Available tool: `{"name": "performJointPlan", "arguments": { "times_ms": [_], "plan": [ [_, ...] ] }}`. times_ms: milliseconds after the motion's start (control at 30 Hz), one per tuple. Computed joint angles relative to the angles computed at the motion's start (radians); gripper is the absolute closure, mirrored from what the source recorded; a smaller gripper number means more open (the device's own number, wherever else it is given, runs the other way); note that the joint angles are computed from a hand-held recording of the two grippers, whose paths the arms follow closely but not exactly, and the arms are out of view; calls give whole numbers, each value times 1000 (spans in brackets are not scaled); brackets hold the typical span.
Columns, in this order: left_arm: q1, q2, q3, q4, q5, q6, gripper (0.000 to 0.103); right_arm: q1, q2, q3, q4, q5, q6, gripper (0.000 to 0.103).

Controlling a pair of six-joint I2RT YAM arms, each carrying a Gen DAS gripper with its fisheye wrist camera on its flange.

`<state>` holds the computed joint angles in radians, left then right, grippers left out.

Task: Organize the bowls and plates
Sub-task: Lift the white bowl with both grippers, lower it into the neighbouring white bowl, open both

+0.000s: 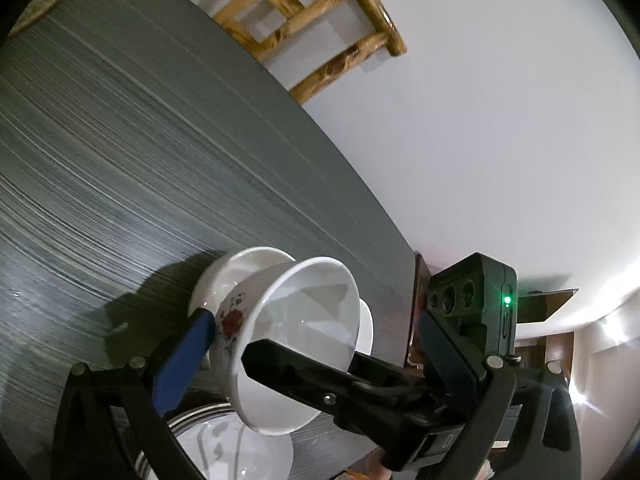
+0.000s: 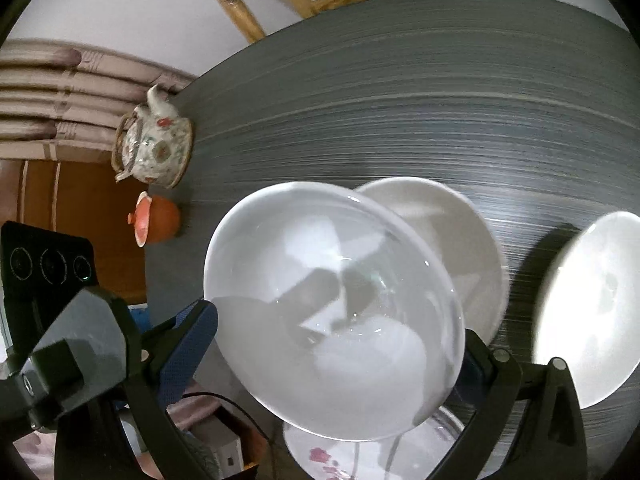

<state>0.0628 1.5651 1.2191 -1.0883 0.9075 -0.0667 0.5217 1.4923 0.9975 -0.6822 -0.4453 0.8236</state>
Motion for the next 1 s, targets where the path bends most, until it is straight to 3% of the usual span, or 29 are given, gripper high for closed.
{"name": "performJointPlan", "arguments": {
  "times_ms": [267,633,1000],
  "plan": [
    [-41,7,-49,71,-6,-36,0,-13,11,-27,7,9,-27,0],
    [9,33,-56,13,1,45,0,36,69,57,-95,110,-83,0],
    [71,24,-62,-71,24,145,0,40,74,84,-136,136,-98,1]
  ]
}}
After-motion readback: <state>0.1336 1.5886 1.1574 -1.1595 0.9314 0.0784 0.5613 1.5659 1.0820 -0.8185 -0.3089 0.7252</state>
